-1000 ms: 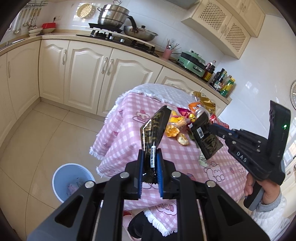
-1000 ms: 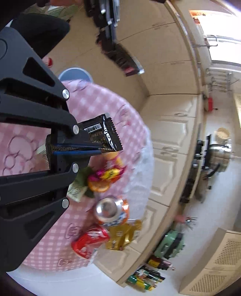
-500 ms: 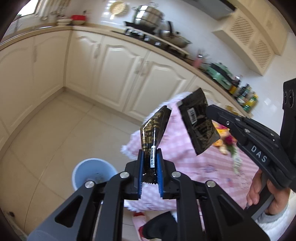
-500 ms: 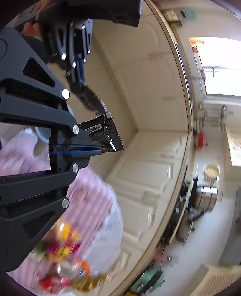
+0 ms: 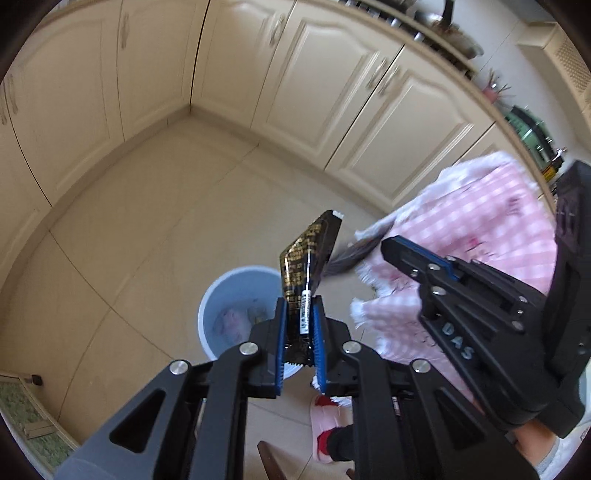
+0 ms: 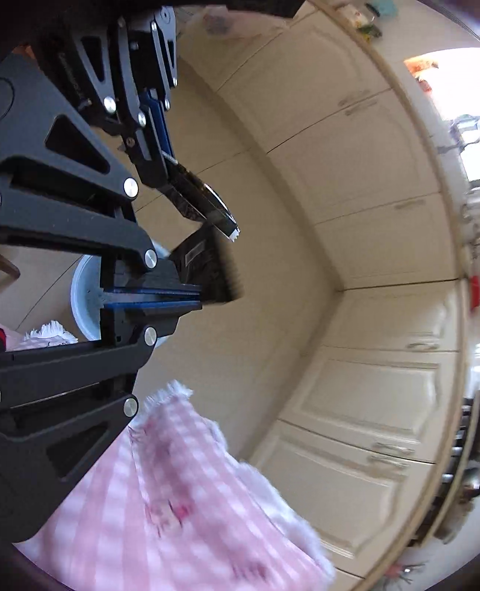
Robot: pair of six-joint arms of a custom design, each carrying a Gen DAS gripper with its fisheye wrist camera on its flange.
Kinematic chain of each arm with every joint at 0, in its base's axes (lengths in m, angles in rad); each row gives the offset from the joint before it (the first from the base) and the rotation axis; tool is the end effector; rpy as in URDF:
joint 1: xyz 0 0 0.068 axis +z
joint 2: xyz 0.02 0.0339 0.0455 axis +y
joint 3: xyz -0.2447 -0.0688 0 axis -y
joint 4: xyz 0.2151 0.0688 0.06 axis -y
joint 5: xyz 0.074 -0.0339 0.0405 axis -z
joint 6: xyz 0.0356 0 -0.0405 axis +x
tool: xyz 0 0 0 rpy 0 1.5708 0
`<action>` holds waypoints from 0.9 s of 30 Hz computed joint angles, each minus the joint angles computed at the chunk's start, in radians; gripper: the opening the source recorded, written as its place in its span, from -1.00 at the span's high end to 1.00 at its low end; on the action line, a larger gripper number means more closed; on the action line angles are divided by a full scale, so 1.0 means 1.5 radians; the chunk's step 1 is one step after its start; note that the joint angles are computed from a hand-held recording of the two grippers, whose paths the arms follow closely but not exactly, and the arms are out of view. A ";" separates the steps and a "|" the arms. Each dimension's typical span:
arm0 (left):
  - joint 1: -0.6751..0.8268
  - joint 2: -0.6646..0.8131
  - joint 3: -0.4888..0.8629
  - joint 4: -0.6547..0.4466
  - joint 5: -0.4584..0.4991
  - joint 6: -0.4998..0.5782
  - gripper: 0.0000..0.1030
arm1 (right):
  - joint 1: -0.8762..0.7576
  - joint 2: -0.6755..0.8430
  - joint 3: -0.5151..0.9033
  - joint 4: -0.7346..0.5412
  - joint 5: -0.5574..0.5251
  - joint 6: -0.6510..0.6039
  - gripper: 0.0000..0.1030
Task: Collect trash
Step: 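Carry both dark wrappers over the blue bin and open both tools, then move both tools back over the table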
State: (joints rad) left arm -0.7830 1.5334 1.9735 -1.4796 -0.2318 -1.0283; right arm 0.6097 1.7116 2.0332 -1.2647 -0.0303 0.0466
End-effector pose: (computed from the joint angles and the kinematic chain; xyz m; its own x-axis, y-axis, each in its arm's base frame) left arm 0.1723 -0.1599 0.4103 -0.8328 -0.3471 -0.4312 -0.2115 0.9194 -0.3317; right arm 0.2484 0.1748 0.3920 -0.6902 -0.4253 -0.5855 -0.5554 0.8300 0.0519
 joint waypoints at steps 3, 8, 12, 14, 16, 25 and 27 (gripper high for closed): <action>0.039 -0.017 -0.083 0.053 0.042 0.024 0.76 | 0.000 0.011 -0.043 0.025 0.007 -0.006 0.92; 0.084 -0.018 -0.177 0.122 0.096 0.051 0.76 | -0.016 0.016 -0.094 0.052 0.017 -0.009 0.92; 0.089 0.007 -0.193 0.154 0.115 0.059 0.74 | -0.022 0.014 -0.121 0.066 0.034 -0.009 0.92; 0.087 0.035 -0.170 0.158 0.119 0.058 0.72 | -0.031 0.007 -0.134 0.074 0.039 -0.016 0.91; 0.088 0.050 -0.158 0.161 0.120 0.060 0.67 | -0.034 -0.001 -0.142 0.084 0.051 -0.020 0.74; 0.078 0.052 -0.113 0.138 0.084 0.035 0.28 | -0.043 -0.032 -0.139 0.096 0.079 -0.022 0.05; 0.070 0.054 -0.091 0.121 0.071 0.029 0.28 | -0.043 -0.042 -0.130 0.085 0.080 -0.024 0.05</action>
State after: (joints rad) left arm -0.6774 1.6148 1.8368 -1.2982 -0.1248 -0.9853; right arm 0.5445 1.6480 1.8380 -1.1370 0.0902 0.0112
